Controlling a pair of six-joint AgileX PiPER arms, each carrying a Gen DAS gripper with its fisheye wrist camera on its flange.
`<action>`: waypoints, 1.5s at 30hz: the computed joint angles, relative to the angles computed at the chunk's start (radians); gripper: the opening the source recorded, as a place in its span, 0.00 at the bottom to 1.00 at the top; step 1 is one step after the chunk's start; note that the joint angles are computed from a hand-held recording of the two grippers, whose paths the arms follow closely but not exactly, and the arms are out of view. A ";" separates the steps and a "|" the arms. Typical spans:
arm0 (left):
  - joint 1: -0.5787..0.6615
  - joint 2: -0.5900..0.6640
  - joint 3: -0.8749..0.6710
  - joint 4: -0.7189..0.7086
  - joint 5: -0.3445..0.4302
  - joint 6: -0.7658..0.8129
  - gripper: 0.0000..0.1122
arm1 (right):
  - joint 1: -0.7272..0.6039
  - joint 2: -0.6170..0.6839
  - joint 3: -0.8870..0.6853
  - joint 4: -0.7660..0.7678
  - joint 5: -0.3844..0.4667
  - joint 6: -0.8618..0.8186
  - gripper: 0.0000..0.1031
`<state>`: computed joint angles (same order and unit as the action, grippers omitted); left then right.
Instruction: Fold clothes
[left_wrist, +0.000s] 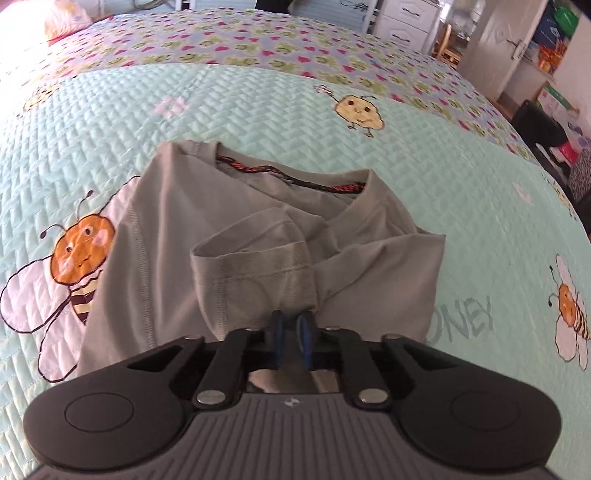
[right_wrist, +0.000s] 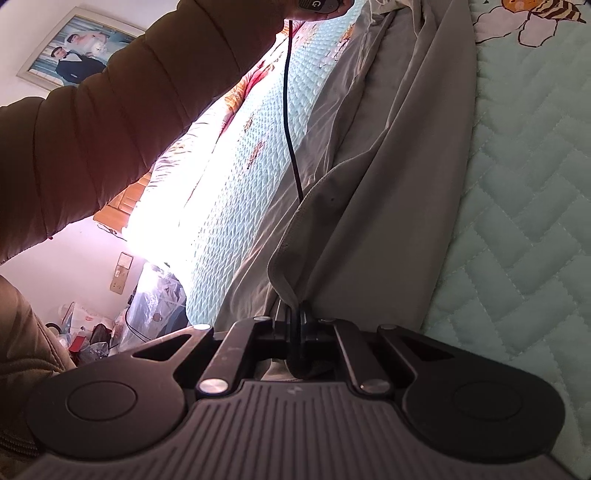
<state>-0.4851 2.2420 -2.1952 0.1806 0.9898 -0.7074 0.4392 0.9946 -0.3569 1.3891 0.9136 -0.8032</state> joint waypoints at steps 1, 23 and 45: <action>0.010 -0.034 0.063 -0.013 -0.055 -0.017 0.00 | 0.007 -0.004 0.001 0.000 -0.008 0.005 0.06; 0.184 -0.396 0.685 -0.234 -0.532 0.079 0.00 | 0.307 0.088 -0.105 0.063 -0.223 0.069 0.07; 0.235 -0.226 0.430 -0.344 -0.308 0.366 0.53 | 0.242 0.172 -0.126 0.073 -0.022 0.008 0.35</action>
<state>-0.2503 2.0160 -1.7655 -0.1634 0.6815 -0.3417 0.6815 1.1664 -0.4831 1.4617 0.8913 -0.7948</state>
